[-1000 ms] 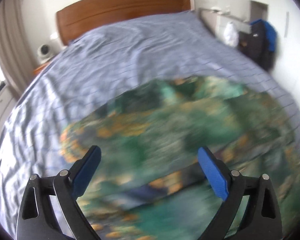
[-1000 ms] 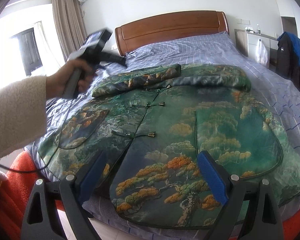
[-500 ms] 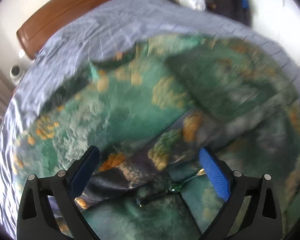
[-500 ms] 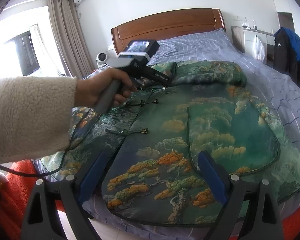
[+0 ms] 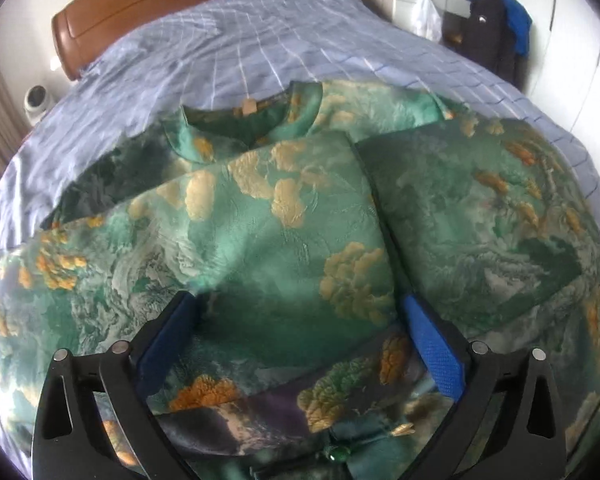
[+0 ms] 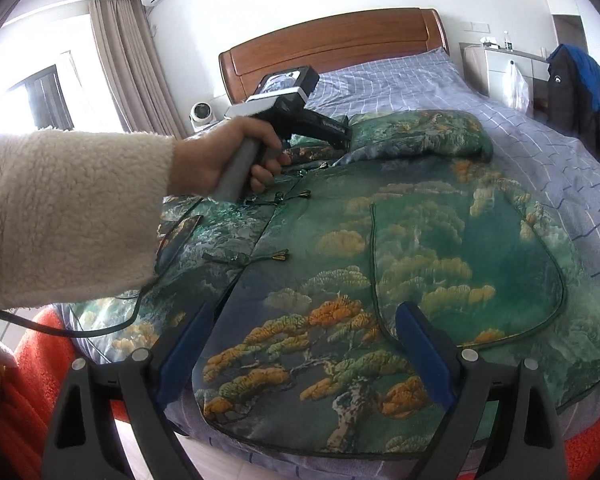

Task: Fold large clothes
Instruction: 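Open the left tool and lift it off the jacket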

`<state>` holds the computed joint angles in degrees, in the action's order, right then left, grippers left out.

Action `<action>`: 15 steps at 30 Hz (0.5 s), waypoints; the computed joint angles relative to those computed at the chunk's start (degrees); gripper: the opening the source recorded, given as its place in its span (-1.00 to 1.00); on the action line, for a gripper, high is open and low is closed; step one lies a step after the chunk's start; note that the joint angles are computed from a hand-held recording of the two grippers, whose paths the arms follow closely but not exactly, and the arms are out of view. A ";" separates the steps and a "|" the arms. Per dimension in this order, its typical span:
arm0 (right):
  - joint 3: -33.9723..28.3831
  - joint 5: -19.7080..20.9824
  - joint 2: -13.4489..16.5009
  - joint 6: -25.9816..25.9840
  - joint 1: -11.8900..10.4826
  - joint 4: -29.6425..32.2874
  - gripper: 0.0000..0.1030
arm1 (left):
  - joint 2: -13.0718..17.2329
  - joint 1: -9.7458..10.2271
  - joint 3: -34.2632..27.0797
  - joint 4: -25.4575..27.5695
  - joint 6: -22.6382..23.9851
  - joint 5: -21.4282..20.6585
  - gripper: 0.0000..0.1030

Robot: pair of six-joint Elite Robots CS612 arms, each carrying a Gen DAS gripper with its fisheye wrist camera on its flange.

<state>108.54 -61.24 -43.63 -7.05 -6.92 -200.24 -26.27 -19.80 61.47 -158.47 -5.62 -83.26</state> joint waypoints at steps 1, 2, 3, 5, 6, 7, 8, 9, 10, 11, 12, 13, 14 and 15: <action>0.02 -0.14 -0.02 -0.10 0.02 -0.14 0.78 | -0.86 0.05 0.98 -0.54 0.32 -0.88 0.96; 0.03 -0.23 -0.03 -0.07 0.03 -0.34 0.78 | -1.76 0.12 2.23 -1.92 0.80 -1.53 0.96; 0.03 -0.30 0.00 0.12 0.02 -0.74 0.78 | -2.61 0.31 3.56 -4.02 1.58 -1.97 0.96; 0.00 -0.28 0.05 0.48 0.00 -1.33 0.78 | -5.20 0.65 7.64 -8.99 3.21 -3.35 0.96; 0.00 -0.32 0.06 0.58 0.01 -1.58 0.78 | -6.62 0.87 9.95 -11.28 3.96 -4.12 0.96; 0.02 -0.40 0.08 0.62 0.02 -1.95 0.78 | -8.53 1.17 13.20 -14.09 5.01 -4.56 0.97; 0.06 -0.45 0.08 0.58 0.02 -2.16 0.78 | -9.64 1.24 15.09 -15.49 5.60 -4.45 0.97; 0.11 -0.58 0.08 0.55 0.03 -2.53 0.78 | -10.89 1.46 17.35 -17.09 6.41 -4.14 0.97; 0.16 -0.67 0.07 0.55 0.03 -2.80 0.78 | -12.74 1.73 20.70 -18.87 7.25 -3.30 0.97; 0.22 -0.72 0.07 0.58 0.03 -3.13 0.78 | -14.02 1.90 22.78 -19.52 7.53 -2.54 0.97; 0.26 -0.78 0.06 0.55 0.07 -3.40 0.78 | -14.91 2.18 24.32 -19.98 7.66 -2.16 0.97; 0.29 -0.84 0.08 0.52 0.09 -3.55 0.78 | -16.38 2.59 26.85 -20.65 7.74 -1.73 0.97; 0.34 -0.91 0.09 0.44 0.14 -3.75 0.78 | -17.43 2.98 28.65 -21.07 7.90 -1.45 0.97; 0.37 -0.98 0.08 0.31 0.21 -3.93 0.78 | -18.70 3.32 30.73 -21.59 8.05 -0.74 0.97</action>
